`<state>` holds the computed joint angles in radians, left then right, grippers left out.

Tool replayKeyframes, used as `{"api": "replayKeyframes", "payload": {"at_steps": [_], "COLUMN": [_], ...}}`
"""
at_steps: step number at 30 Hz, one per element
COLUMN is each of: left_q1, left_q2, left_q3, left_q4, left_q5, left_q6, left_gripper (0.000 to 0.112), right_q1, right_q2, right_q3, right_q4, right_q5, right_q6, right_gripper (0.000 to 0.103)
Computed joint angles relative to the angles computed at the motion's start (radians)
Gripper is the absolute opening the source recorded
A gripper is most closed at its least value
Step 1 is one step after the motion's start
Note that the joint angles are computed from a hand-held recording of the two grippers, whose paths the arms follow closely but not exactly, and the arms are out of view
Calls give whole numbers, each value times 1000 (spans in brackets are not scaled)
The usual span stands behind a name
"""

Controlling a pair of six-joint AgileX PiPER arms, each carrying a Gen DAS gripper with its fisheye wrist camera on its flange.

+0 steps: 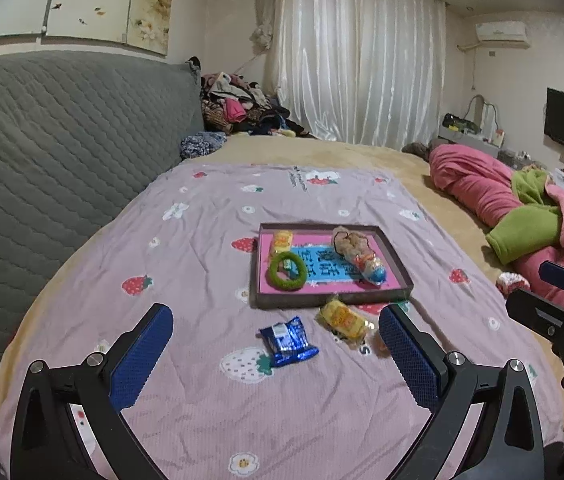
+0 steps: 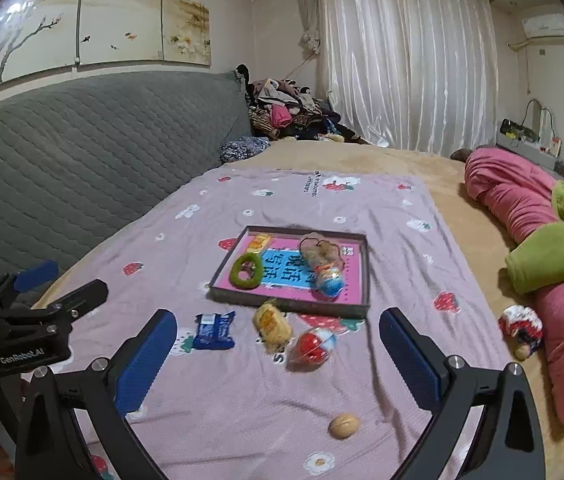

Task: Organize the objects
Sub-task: 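Withdraw both tools from the tray toward the blue packet and walnut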

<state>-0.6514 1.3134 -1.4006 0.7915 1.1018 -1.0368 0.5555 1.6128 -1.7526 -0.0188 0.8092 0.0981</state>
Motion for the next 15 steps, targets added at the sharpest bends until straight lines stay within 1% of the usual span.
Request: {"api": "replayKeyframes", "payload": {"at_steps": [4, 10, 15], "left_q1": [-12, -42, -39], "left_q2": [-26, -57, -52], "left_q3": [54, 126, 155], "left_q4": [-7, 13, 8], "left_q5": [-16, -14, -18], "left_q6": [-25, -81, -94], "left_gripper": [103, 103, 103], "right_q1": [9, 28, 15], "right_q2": [-31, -70, -85], "right_q3": [85, 177, 214], "right_q4": [5, -58, -31], "right_q5": [-42, -73, -92], "right_q6": [6, 59, 53], "right_gripper": [102, 102, 102]}}
